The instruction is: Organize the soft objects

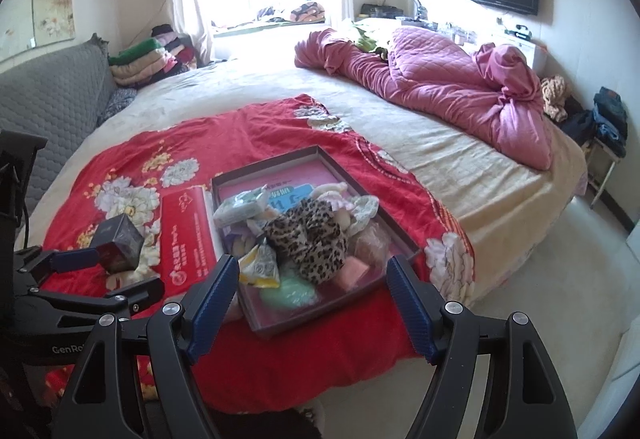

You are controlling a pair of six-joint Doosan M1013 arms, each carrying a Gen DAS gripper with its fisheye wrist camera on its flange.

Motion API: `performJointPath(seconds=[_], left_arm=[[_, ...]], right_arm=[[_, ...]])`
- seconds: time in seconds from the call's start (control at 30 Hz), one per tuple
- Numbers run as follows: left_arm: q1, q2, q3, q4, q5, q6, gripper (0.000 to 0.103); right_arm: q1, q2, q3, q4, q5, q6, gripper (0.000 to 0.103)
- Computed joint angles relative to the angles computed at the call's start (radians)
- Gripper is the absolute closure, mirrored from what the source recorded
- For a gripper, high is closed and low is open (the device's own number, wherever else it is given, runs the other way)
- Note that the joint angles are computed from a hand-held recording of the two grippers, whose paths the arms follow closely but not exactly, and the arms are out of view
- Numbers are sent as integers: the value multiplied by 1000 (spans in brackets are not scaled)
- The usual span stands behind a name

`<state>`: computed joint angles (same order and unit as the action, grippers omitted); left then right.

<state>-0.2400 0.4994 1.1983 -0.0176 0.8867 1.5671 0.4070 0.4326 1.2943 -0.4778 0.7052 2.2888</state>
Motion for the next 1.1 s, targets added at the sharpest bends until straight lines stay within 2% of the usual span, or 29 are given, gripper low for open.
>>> performJointPath(seconds=[0.27, 0.9, 1.1], left_arm=[[4, -38, 70, 18, -22, -20, 8], [6, -88, 154, 41, -77, -51, 9], [3, -96, 180, 43, -88, -63, 9]], right_arm=[[25, -19, 30, -50, 8, 45, 26], [73, -41, 96, -128, 24, 224, 26], [84, -36, 104, -130, 45, 222, 26]])
